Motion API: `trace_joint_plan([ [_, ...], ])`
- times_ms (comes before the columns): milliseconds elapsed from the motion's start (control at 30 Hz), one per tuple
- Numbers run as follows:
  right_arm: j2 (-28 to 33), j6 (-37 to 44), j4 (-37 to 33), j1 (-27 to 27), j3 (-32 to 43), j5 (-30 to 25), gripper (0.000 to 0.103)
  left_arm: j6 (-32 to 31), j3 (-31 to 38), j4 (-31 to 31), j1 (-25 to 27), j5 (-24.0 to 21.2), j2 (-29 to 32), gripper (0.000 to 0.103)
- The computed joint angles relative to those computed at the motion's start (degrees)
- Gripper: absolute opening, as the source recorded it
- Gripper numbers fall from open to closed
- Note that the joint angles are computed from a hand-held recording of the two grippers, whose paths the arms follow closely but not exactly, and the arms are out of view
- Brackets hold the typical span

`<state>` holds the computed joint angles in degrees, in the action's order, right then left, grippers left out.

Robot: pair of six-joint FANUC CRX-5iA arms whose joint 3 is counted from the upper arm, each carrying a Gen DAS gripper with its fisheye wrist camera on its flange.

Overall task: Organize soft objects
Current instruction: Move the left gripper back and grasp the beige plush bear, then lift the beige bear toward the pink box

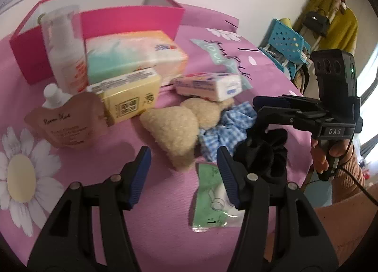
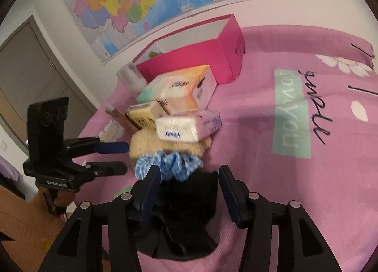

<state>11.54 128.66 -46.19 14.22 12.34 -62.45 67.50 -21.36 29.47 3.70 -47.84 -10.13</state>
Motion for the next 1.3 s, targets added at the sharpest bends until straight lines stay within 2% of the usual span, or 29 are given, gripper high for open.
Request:
trace_joint_plan([
  [133,2.31,-1.82,-0.85,0.43,2.72,-0.71,0.056,-0.22,0.09,1.01,0.19,0.23,0.93,0.059],
  [267,6.03,-3.48,-2.51,0.51,7.32,-4.16,0.056,-0.46,0.69,2.31,0.68,-0.31,2.45,0.059],
  [367,7.8,-4.25,-1.13,1.9,9.39,-5.28,0.055,-2.26,0.28,5.39,1.5,-0.96,3.32,0.059],
  [400,8.26,-4.33,-0.67,2.43,9.86,-5.64,0.053,-2.78,0.21,6.22,1.69,-1.24,3.6,0.058],
  [467,8.47,-3.9,0.09,3.2,9.92,-5.83,0.041,-2.94,0.26,6.83,1.82,-1.73,4.04,0.046],
  [600,6.35,-1.78,1.03,4.14,7.53,-3.11,0.022,-3.08,-0.36,7.39,2.22,-1.79,3.27,0.041],
  [900,2.08,3.83,-2.1,3.61,4.35,-3.09,0.02,-8.24,-3.19,11.23,3.27,-0.8,-2.08,0.041],
  [967,1.37,5.94,-4.08,3.0,4.31,-3.81,0.013,-9.88,-3.28,12.61,3.2,-0.77,-2.7,0.041],
  [1100,0.19,8.23,-4.31,3.87,4.33,-3.0,0.013,-9.8,-1.34,9.79,1.66,0.76,-2.86,0.041],
  [1167,0.27,6.6,-2.76,4.9,4.39,-1.57,0.014,-5.87,0.49,4.99,1.3,0.6,-2.2,0.041],
  [1200,0.7,5.68,-2.44,4.87,4.76,-1.58,0.015,-5.6,0.54,4.77,1.5,0.2,-1.92,0.041],
  [1233,1.53,4.05,-1.82,4.72,5.47,-2.27,0.018,-5.35,0.54,4.59,1.87,-0.44,-1.64,0.041],
  [1267,1.79,3.03,-1.25,4.68,5.6,-2.17,0.03,-4.59,0.58,3.85,2.29,-1.09,-1.4,0.042],
  [1300,1.9,1.86,-0.53,4.54,5.24,-1.67,0.038,-3.77,0.62,3.13,2.68,-1.76,-1.02,0.042],
])
